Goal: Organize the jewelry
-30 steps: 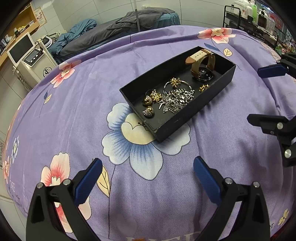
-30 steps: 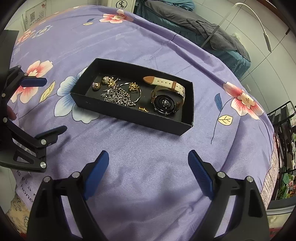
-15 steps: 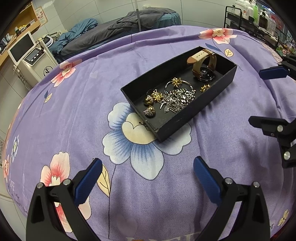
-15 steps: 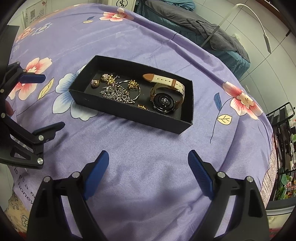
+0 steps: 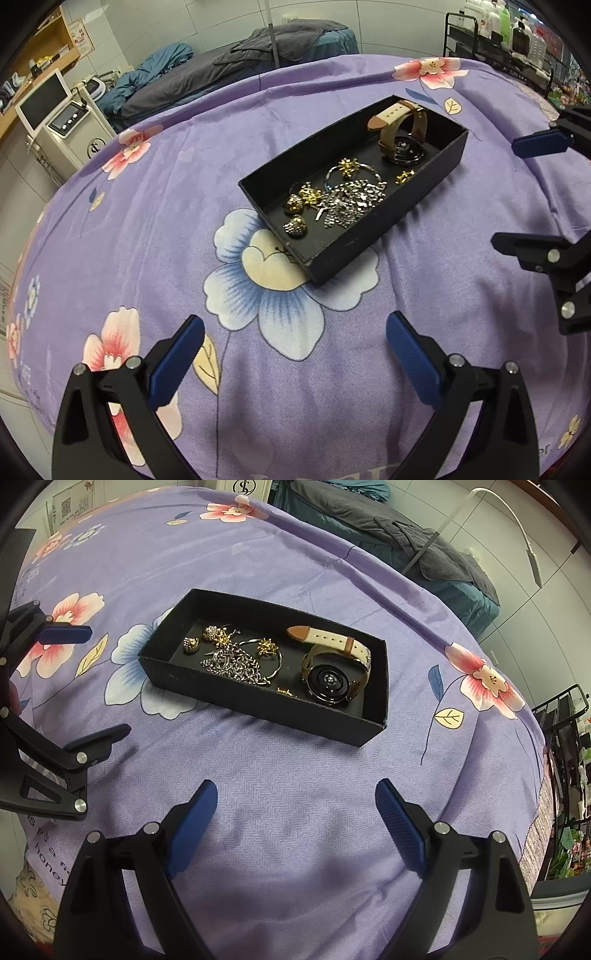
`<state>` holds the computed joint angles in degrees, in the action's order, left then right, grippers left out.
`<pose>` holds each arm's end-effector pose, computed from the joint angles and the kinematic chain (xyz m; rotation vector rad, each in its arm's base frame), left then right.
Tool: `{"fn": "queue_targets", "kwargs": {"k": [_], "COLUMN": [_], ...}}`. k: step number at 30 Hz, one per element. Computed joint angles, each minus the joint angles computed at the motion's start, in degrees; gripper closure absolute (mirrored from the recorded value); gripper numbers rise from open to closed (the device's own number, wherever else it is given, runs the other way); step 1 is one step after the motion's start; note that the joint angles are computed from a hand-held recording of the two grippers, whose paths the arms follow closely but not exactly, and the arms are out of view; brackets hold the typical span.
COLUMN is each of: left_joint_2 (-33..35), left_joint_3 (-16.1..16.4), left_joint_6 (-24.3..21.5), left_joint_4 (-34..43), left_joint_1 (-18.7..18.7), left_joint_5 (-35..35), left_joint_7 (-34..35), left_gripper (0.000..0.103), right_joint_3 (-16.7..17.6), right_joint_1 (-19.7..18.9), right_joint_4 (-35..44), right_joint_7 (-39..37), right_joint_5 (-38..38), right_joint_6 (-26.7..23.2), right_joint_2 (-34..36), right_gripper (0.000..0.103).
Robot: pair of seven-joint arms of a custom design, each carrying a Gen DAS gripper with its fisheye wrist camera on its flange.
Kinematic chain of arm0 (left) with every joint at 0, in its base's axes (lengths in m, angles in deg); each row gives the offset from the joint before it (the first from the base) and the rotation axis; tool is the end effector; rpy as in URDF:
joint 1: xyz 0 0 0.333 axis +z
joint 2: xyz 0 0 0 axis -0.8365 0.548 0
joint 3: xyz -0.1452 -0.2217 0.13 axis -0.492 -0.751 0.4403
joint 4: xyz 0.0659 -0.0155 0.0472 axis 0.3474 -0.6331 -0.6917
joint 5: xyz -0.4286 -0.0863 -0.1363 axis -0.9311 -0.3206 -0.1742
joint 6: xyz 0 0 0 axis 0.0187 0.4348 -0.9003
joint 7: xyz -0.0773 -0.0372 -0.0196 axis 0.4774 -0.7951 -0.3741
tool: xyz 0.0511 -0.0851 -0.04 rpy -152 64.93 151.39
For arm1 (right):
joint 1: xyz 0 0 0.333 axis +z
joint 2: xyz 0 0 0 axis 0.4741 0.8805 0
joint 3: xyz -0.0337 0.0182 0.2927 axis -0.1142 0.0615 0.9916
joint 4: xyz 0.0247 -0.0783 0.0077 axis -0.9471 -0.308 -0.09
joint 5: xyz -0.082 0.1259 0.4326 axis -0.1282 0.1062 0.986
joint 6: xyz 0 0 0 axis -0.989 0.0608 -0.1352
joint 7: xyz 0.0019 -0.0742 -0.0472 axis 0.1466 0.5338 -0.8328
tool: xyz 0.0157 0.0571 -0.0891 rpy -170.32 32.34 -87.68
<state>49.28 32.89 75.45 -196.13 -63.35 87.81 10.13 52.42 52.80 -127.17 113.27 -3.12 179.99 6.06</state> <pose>0.4805 -0.2257 0.3518 -1.4539 2.2434 -0.4258 0.5152 0.3359 0.3796 -2.4596 1.4938 -0.5875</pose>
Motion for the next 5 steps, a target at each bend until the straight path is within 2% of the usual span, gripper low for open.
{"fn": "queue_targets", "kwargs": {"k": [5], "left_joint_2": [-0.1], "left_joint_3": [0.53], "left_joint_6": [-0.09], "left_joint_4": [-0.15], "left_joint_1": [-0.34], "left_joint_5": [-1.62], "left_joint_7": [0.58], "left_gripper": [0.006], "right_joint_3": [0.08], "right_joint_1": [0.08], "right_joint_4": [-0.03], "right_joint_7": [-0.03], "right_joint_5": [0.13], "right_joint_6": [-0.06], "right_joint_2": [0.0], "right_gripper": [0.016]}}
